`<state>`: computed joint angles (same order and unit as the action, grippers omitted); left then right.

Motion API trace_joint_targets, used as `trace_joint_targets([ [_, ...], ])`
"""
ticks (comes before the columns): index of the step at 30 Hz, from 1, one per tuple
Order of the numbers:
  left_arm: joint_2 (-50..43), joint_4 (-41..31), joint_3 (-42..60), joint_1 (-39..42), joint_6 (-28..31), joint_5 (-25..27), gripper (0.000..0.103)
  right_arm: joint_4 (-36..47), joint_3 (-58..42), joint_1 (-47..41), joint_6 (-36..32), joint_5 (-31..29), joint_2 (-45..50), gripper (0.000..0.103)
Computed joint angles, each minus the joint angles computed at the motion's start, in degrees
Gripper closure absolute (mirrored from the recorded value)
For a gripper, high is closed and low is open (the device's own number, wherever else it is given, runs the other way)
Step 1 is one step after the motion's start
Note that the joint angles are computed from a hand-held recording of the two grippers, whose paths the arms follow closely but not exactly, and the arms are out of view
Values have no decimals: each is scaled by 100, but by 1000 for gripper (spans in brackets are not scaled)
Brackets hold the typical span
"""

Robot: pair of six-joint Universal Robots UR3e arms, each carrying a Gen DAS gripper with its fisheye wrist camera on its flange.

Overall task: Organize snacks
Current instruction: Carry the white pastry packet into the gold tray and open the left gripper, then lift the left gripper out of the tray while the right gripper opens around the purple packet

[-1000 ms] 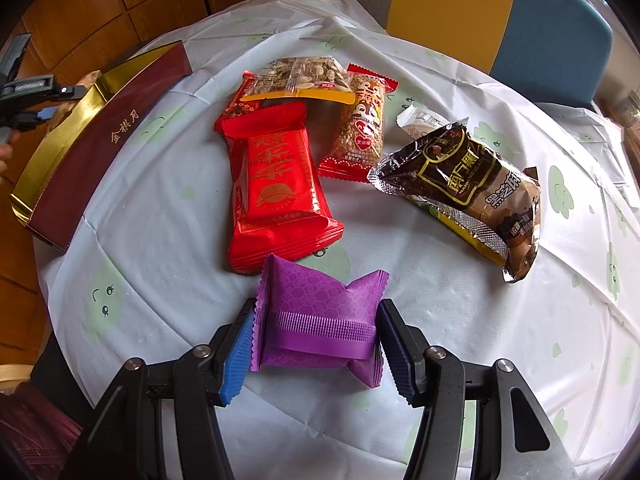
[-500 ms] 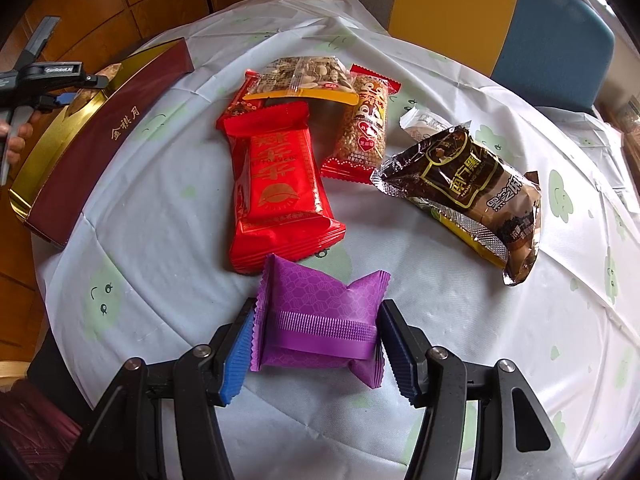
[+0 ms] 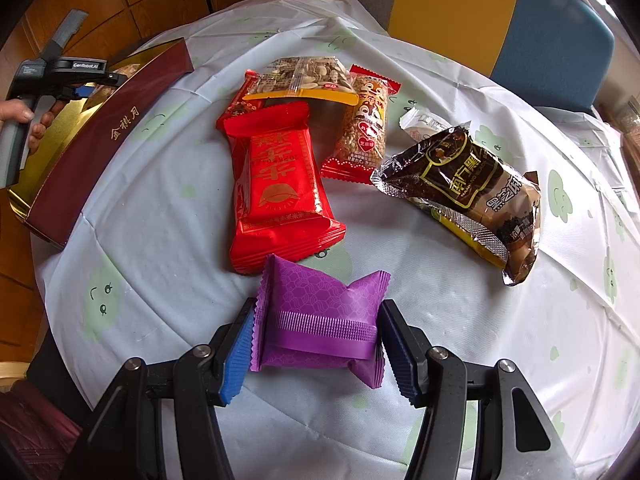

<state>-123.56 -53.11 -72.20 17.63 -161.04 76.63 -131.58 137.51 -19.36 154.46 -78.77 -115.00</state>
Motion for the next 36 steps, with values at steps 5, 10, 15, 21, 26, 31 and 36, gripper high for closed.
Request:
trace_joint_targets([
  [5,-179,227,41,-75,-83,96,42,18,11,-44,-23,26,-21,42],
  [10,-43,436,-138,-2,-80,-88,38,3,23,-67,-28,34,-23,42],
  [15,212,504,-283,155,-196,-197,36,-3,27,-54,-21,22,-29,42],
  [21,1290,1006,-1486,410,-36,-170,36,-52,35,6,26,-31,-20,42],
  [26,2380,1403,-2750,738,413,-428,36,-104,46,77,95,-80,-13,42],
  [31,3406,1518,-3841,1059,789,-619,36,-167,68,148,167,-131,-15,42],
  [36,4169,1505,-4578,1307,1050,-756,36,-184,66,175,218,-147,-5,42],
])
